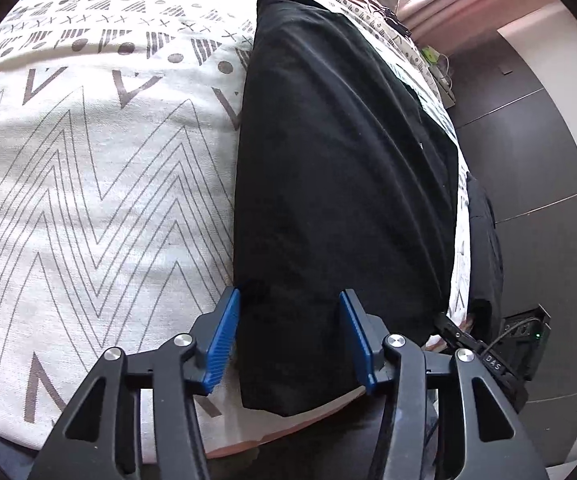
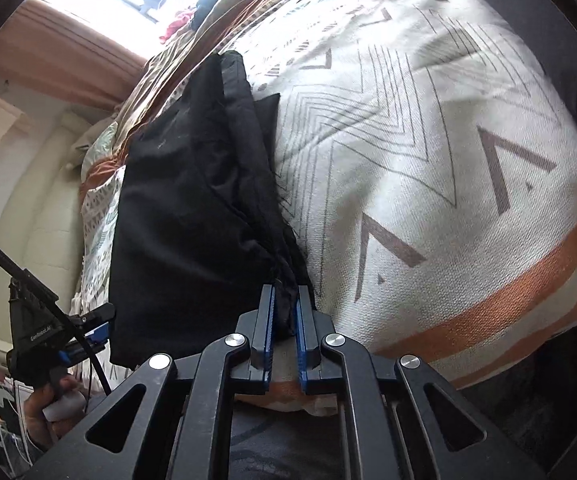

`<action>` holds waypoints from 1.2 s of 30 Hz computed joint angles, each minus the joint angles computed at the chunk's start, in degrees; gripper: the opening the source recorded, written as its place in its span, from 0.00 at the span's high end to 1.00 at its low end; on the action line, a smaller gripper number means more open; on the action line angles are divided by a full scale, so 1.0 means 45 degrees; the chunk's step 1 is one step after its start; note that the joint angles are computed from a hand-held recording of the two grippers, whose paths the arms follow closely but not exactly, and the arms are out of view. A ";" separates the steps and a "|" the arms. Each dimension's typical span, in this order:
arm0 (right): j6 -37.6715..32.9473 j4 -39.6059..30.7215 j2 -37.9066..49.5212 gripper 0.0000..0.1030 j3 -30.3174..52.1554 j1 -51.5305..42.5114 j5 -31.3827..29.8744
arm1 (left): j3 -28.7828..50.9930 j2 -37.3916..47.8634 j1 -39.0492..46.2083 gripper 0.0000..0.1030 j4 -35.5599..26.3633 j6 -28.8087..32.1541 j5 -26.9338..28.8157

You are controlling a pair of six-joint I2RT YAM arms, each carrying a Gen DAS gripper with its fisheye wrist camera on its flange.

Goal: Fold large clothes
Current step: 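Straighten the folded trousers with the right gripper and release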

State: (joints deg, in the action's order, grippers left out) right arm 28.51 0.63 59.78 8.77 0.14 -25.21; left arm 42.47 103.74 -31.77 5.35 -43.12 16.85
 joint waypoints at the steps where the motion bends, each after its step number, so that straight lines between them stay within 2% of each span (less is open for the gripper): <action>1: -0.0039 -0.0372 -0.0183 0.91 0.0157 -0.0050 -0.0133 | 0.0051 -0.0011 0.0096 0.50 -0.0025 0.0054 0.0053; 2: -0.0159 -0.0797 -0.0210 0.90 0.0425 -0.0116 -0.0260 | 0.0212 0.0053 0.0138 0.50 -0.0061 0.0035 0.0092; 4: -0.0205 -0.1568 -0.0411 0.79 0.0892 -0.0152 -0.0318 | 0.0417 0.0208 0.0416 0.50 -0.0134 0.0086 0.0413; 5: -0.0228 -0.1849 -0.0570 0.55 0.1085 -0.0135 -0.0224 | 0.0606 0.0353 0.0567 0.50 -0.0241 0.0123 0.0619; 6: -0.0393 -0.2081 -0.0718 0.25 0.1251 -0.0290 -0.0282 | 0.0795 0.0464 0.0704 0.50 -0.0371 0.0176 0.0827; 7: -0.0514 -0.2135 -0.0804 0.20 0.1486 -0.0398 -0.0414 | 0.1041 0.0640 0.0855 0.49 -0.0496 0.0274 0.0970; 12: -0.1195 -0.2057 0.0529 0.20 0.2944 -0.0704 -0.0810 | 0.1877 0.1082 0.1165 0.49 -0.0672 0.0451 0.0888; 19: -0.1551 -0.1083 0.4578 0.20 0.5864 0.0017 -0.0420 | 0.4123 0.2670 0.1864 0.49 -0.1465 0.0807 0.1100; 23: -0.1726 -0.0947 0.6446 0.38 0.7450 0.0357 -0.0297 | 0.5921 0.3711 0.2183 0.49 -0.2352 0.1109 0.1218; 29: -0.1782 -0.0914 0.9243 0.39 0.9882 0.0413 -0.0647 | 0.8789 0.5307 0.2421 0.48 -0.3929 0.1505 0.1047; 30: -0.1772 -0.0963 0.9694 0.47 1.0352 0.0442 -0.0640 | 0.9243 0.5591 0.2477 0.43 -0.4229 0.1550 0.1074; 34: -0.1819 -0.1105 1.0988 0.67 1.1631 0.0629 -0.0301 | 1.1068 0.6577 0.2598 0.42 -0.5174 0.1887 0.0961; 36: -0.1893 -0.1056 1.1244 0.88 1.1897 0.0697 -0.0161 | 1.2160 0.7102 0.2584 0.41 -0.5803 0.2028 0.0773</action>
